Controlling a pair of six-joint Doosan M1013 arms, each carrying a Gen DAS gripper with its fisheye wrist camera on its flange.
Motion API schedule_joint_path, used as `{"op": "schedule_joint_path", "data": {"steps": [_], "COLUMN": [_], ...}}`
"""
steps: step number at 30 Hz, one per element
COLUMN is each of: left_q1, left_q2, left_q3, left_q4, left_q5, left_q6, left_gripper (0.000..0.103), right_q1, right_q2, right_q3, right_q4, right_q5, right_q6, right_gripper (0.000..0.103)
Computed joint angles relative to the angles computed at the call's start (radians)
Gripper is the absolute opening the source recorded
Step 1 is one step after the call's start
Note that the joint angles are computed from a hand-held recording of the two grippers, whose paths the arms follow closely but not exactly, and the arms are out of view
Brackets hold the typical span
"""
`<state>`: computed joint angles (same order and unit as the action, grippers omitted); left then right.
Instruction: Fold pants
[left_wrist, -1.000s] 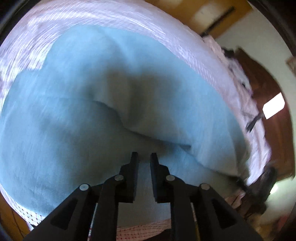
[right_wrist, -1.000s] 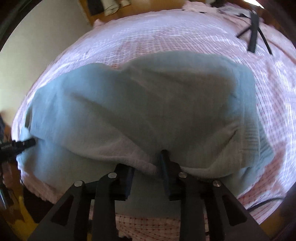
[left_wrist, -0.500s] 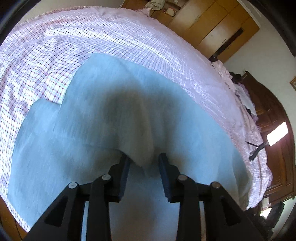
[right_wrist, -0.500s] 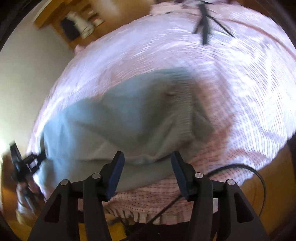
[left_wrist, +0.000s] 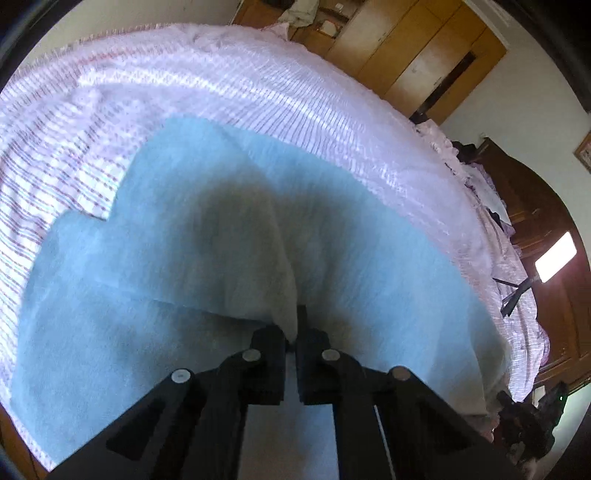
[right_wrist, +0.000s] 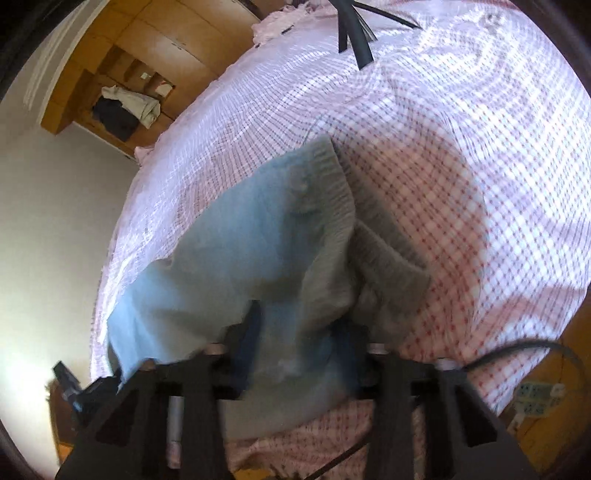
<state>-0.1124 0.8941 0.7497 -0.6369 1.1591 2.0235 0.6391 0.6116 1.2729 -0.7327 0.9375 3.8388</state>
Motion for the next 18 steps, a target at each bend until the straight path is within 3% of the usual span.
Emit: {"op": "schedule_joint_path", "data": {"steps": [3,9,18], "left_q1": [0.008,0.042,0.068], "left_q2": [-0.033,-0.087,-0.168], "left_q3": [0.041,0.087,0.220], "left_q4": [-0.036,-0.111,-0.092], "left_q5": [-0.029,-0.015,-0.024], "left_q6": [0.061,0.112,0.199], "left_gripper": [0.003,0.003,0.003], "right_q1": [-0.004,0.010,0.036], "right_q2": [-0.015,-0.045,-0.081], "right_q3": [0.011,0.007,0.041], "right_q4": [-0.021,-0.105,-0.115], "right_q5": [-0.012,0.051,0.078], "right_q6": [-0.013,-0.058,-0.067], "right_gripper": [0.004,0.002,0.002]}}
